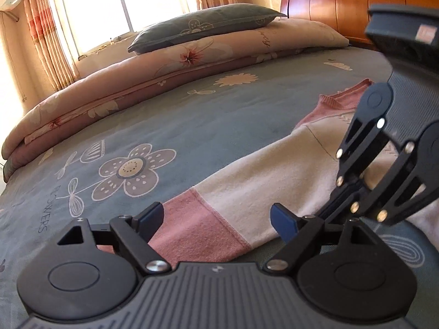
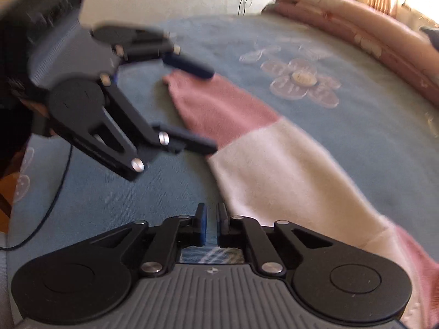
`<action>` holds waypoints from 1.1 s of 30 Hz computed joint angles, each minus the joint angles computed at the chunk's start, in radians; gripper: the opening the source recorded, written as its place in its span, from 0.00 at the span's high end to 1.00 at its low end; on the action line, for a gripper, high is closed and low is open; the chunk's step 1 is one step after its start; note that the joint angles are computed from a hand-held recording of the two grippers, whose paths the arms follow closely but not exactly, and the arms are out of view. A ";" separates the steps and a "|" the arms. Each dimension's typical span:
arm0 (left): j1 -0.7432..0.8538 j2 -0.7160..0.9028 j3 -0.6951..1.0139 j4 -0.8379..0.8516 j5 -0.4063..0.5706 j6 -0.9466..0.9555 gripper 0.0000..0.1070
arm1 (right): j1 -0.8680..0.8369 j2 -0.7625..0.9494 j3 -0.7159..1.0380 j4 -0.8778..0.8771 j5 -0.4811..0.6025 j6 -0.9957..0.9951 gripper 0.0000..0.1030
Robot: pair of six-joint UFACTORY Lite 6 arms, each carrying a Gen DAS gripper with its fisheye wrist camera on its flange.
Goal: Fold clothes
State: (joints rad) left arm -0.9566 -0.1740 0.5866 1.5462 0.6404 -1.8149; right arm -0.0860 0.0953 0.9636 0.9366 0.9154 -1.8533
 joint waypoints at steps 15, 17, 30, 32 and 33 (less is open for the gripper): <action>0.182 0.199 0.068 0.094 -0.215 -0.241 0.20 | -0.115 0.386 0.408 0.050 -0.171 -0.126 0.61; 0.183 0.195 0.058 0.122 -0.217 -0.276 0.19 | -0.107 0.409 0.416 0.039 -0.174 -0.173 0.55; 0.170 0.207 0.041 0.201 -0.181 -0.387 0.11 | -0.095 0.490 0.519 -0.077 -0.103 -0.102 0.77; 0.158 0.208 0.047 0.167 -0.167 -0.362 0.11 | -0.092 0.461 0.476 0.008 -0.159 -0.164 0.79; 0.153 0.208 0.050 0.155 -0.159 -0.355 0.11 | -0.087 0.456 0.460 0.086 -0.200 -0.196 0.80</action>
State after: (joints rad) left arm -0.8032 0.0339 0.6370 1.7014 0.4814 -2.1695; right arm -0.1734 0.5515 1.4236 1.0223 0.7152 -2.0494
